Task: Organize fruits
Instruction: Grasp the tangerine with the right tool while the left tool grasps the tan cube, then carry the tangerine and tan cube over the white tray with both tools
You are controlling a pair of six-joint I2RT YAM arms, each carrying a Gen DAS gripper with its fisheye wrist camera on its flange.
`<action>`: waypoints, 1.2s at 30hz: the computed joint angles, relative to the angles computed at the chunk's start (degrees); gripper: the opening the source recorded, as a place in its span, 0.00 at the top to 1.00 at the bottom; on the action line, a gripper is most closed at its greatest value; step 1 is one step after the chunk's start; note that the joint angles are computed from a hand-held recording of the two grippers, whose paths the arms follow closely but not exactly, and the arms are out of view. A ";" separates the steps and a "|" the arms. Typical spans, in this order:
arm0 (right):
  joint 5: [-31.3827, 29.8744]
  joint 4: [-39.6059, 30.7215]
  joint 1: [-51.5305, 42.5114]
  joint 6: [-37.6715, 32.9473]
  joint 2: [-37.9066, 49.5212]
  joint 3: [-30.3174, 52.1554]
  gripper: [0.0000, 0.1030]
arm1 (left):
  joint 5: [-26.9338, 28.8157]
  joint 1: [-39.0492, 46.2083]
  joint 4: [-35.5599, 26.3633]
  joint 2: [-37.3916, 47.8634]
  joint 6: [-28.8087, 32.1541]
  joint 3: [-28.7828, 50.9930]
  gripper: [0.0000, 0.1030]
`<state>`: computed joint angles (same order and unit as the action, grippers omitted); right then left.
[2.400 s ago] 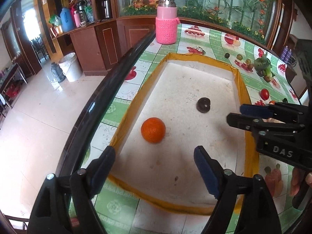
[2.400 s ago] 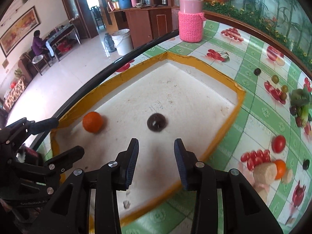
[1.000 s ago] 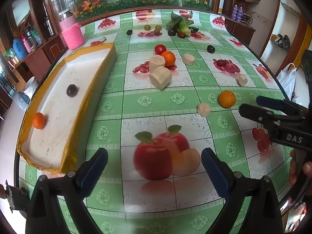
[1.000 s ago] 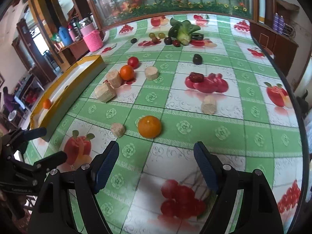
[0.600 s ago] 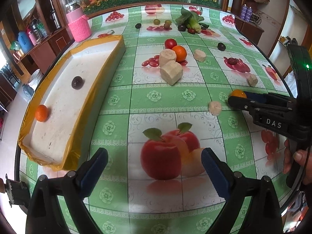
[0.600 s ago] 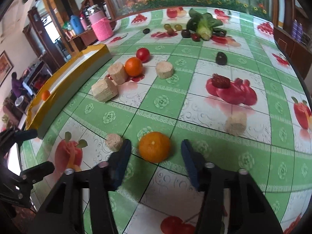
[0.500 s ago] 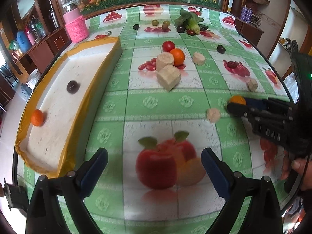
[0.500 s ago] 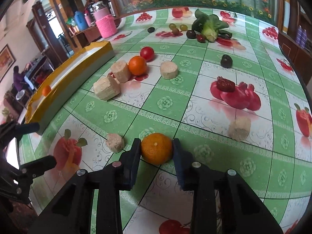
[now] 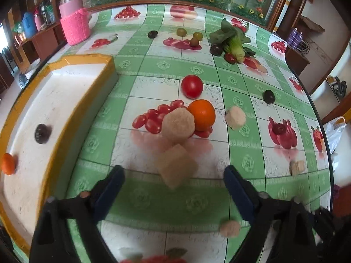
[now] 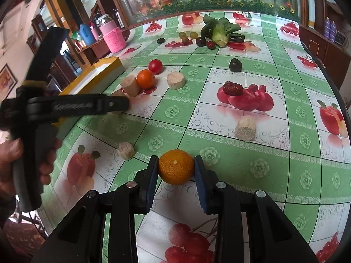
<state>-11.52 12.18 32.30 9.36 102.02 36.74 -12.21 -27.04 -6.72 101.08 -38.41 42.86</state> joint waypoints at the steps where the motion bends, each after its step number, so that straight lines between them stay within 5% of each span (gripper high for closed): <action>1: -0.16 0.10 -0.04 0.22 0.07 -0.01 0.69 | 1.52 0.62 0.24 1.27 0.26 0.59 0.33; 2: -0.34 0.25 -0.05 0.38 0.13 -0.02 0.69 | 0.52 0.23 1.42 1.64 0.43 0.26 0.33; 5: -0.32 0.40 0.01 0.84 0.41 0.14 0.69 | -1.17 -0.54 3.73 1.47 2.43 -0.85 0.61; 15: 2.58 -0.51 0.93 1.39 -3.23 -1.72 0.69 | 2.69 -1.73 4.78 -11.17 3.37 -9.98 0.60; 27: 7.60 -3.11 5.87 3.37 -8.04 -2.25 0.69 | 2.75 -6.89 -3.68 -33.73 0.22 -19.87 0.60; 36: 8.66 -6.95 14.33 4.41 -2.87 7.90 0.69 | 4.86 3.68 -14.54 -53.30 4.05 -25.79 0.60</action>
